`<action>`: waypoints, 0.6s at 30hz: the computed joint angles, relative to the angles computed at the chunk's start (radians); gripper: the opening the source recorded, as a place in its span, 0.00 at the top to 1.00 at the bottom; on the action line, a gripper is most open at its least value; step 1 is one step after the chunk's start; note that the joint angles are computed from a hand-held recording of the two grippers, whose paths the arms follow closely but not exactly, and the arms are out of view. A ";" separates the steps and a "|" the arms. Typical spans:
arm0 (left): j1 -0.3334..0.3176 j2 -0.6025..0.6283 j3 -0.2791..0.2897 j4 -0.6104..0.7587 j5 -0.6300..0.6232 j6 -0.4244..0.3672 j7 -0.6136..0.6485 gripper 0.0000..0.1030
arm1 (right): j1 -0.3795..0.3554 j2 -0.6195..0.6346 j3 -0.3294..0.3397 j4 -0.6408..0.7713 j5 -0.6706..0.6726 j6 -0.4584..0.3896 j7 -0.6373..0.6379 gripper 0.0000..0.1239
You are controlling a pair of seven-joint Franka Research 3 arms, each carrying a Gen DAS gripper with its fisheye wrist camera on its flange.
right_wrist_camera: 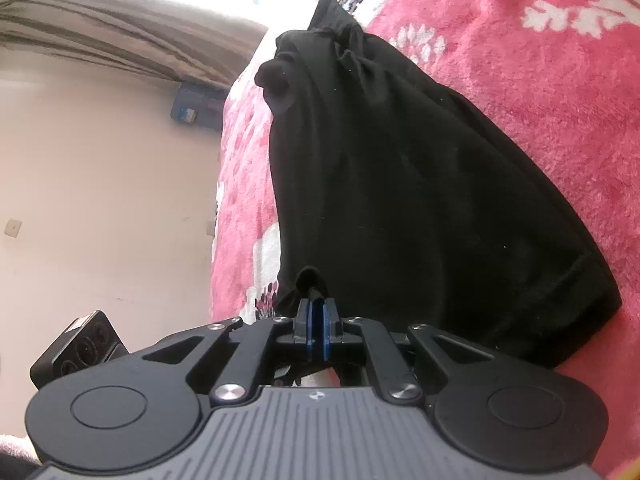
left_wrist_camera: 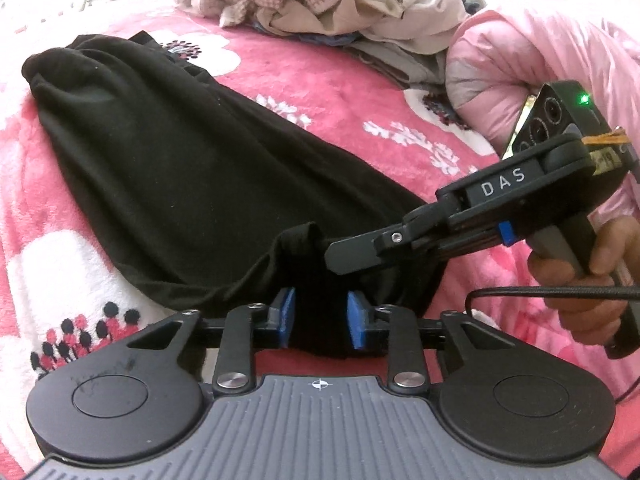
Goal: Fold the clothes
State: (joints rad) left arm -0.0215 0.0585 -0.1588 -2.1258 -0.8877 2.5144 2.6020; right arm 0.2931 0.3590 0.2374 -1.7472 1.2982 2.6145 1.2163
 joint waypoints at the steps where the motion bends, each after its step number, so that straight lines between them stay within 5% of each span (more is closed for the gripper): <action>1: 0.001 -0.001 0.000 -0.001 -0.008 -0.001 0.008 0.82 | 0.000 -0.001 0.000 0.000 0.000 0.001 -0.005 0.96; 6: 0.005 -0.021 0.005 -0.016 -0.062 -0.016 0.064 1.00 | 0.005 -0.009 -0.004 -0.011 -0.011 0.018 -0.006 0.96; 12: 0.008 -0.062 0.031 -0.037 -0.119 -0.104 0.108 1.00 | 0.011 -0.024 -0.006 -0.024 -0.034 0.033 -0.024 0.96; 16: -0.007 -0.079 0.036 -0.054 -0.073 -0.053 0.073 1.00 | 0.017 -0.031 -0.008 -0.026 -0.068 0.031 -0.040 0.96; 18: -0.007 -0.067 0.043 -0.041 -0.079 -0.041 0.039 0.89 | 0.012 -0.032 -0.003 -0.027 -0.052 0.024 -0.052 0.96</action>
